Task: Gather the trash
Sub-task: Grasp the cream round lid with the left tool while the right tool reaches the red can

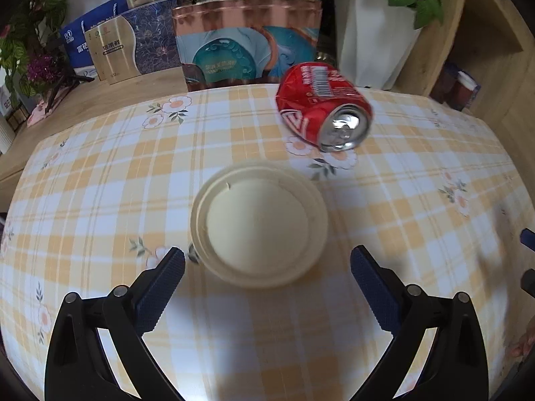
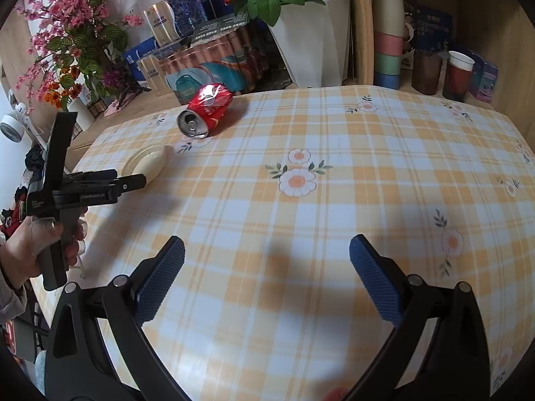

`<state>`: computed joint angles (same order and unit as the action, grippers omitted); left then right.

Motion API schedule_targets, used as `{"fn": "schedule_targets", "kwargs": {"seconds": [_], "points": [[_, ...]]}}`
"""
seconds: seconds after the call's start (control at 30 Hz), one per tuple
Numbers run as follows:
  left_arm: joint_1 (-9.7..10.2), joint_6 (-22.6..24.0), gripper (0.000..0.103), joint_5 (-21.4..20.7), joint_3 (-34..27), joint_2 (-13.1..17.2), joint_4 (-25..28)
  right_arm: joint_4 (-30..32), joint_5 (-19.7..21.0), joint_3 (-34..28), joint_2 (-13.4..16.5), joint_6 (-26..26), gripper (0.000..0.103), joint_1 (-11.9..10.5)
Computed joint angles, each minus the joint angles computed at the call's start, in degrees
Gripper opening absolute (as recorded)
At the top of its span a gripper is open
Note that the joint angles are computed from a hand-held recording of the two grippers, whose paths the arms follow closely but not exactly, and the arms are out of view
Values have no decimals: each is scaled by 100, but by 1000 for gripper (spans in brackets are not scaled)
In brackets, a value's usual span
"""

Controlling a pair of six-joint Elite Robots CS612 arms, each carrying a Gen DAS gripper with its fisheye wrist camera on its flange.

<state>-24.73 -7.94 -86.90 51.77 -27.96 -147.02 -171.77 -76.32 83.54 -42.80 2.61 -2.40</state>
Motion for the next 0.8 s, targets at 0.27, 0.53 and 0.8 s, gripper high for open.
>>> {"fn": "schedule_targets", "kwargs": {"seconds": [0.27,0.53,0.8], "points": [[-3,64,84,206,-573,322,354,523,-249,-501,198,-83,97,66],[135,-300,82,-367,243,-82,-505,776,266,-1589,698,-228,96,95],[268,-529,82,-291,963,-487,-1440,1722,217,-3727,1809,152,96,276]]}}
